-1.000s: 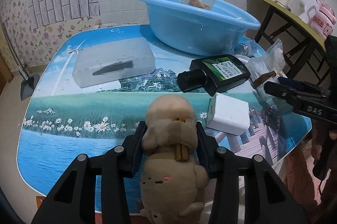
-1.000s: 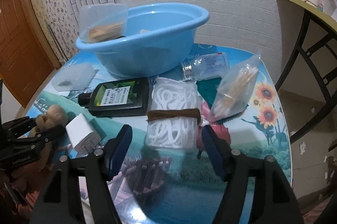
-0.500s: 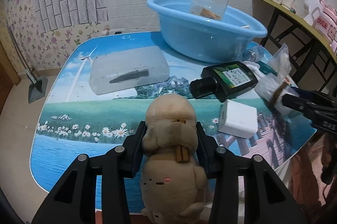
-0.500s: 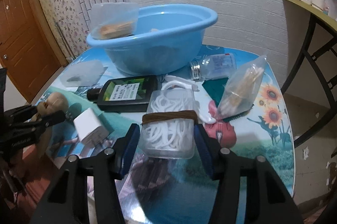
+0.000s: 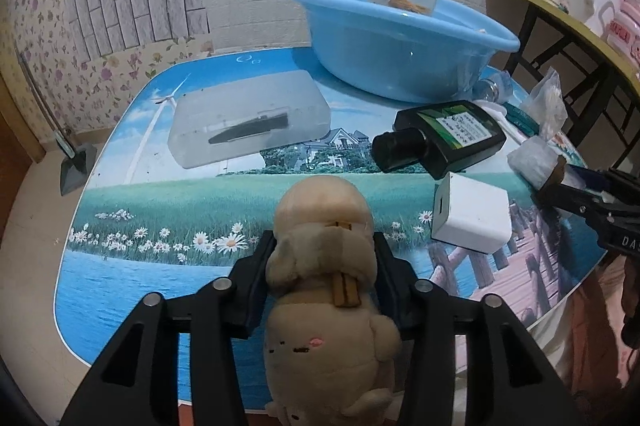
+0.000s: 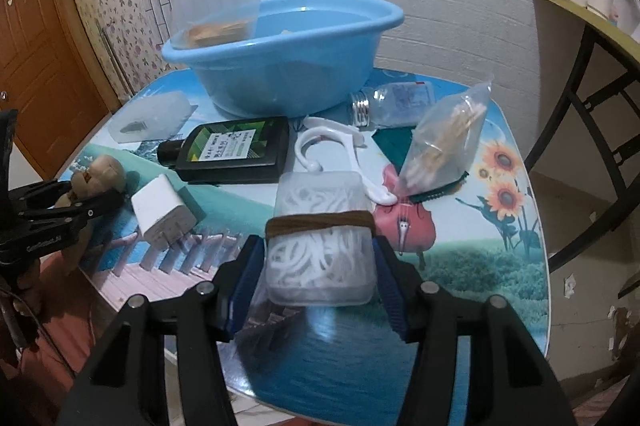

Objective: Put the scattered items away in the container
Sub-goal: 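Hold the bear in the left gripper while the right gripper grasps the white cable box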

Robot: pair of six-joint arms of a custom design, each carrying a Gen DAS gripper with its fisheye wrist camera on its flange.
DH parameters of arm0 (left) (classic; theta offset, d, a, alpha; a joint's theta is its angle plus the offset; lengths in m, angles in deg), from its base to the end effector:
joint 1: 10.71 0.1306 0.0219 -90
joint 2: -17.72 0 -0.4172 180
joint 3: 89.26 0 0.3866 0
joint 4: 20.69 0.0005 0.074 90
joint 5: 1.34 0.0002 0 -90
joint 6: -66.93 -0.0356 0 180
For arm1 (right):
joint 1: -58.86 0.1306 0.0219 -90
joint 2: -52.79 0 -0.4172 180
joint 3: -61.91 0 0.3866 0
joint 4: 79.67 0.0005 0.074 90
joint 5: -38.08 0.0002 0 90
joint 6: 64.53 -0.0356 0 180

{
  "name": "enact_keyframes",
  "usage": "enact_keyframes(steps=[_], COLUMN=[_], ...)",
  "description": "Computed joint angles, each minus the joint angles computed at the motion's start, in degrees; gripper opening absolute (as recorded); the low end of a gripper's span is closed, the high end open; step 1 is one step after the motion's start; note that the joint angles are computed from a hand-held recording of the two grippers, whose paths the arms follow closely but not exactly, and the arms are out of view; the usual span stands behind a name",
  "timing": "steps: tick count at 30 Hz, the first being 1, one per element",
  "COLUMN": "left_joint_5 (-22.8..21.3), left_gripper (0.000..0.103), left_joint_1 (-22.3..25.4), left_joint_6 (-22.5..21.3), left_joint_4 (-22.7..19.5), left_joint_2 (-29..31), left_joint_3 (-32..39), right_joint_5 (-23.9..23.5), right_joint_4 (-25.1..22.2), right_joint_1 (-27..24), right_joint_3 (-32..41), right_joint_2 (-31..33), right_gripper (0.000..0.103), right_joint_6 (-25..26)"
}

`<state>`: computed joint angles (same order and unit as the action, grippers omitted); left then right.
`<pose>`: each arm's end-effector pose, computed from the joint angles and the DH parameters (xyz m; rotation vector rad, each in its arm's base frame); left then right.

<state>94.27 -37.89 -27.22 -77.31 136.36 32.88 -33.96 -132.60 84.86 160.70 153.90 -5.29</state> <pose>0.5971 -0.3111 0.4327 0.7186 2.4103 -0.2881 0.4993 0.2307 0.4356 0.2242 2.4580 0.0239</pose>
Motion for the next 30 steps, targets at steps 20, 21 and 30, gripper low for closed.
enact_keyframes(steps=[20,21,30], left_joint_5=[0.91,1.01,2.74], left_gripper=[0.041,0.041,0.041], left_joint_1=[0.08,0.09,-0.18], left_joint_6=[0.88,0.89,1.74], left_joint_4=[2.53,2.75,3.52], left_joint_2=[-2.08,-2.06,-0.67], left_joint_3=[1.87,2.51,8.38], right_joint_5=[2.34,2.48,1.36], right_joint_4=[7.86,8.4,11.46], right_joint_1=[-0.02,0.16,1.3], right_joint_3=[-2.52,-2.3,0.65], right_joint_2=[-6.03,-6.21,-5.23], right_gripper=[0.054,0.054,0.054], right_joint_6=[-1.1,-0.68,3.01])
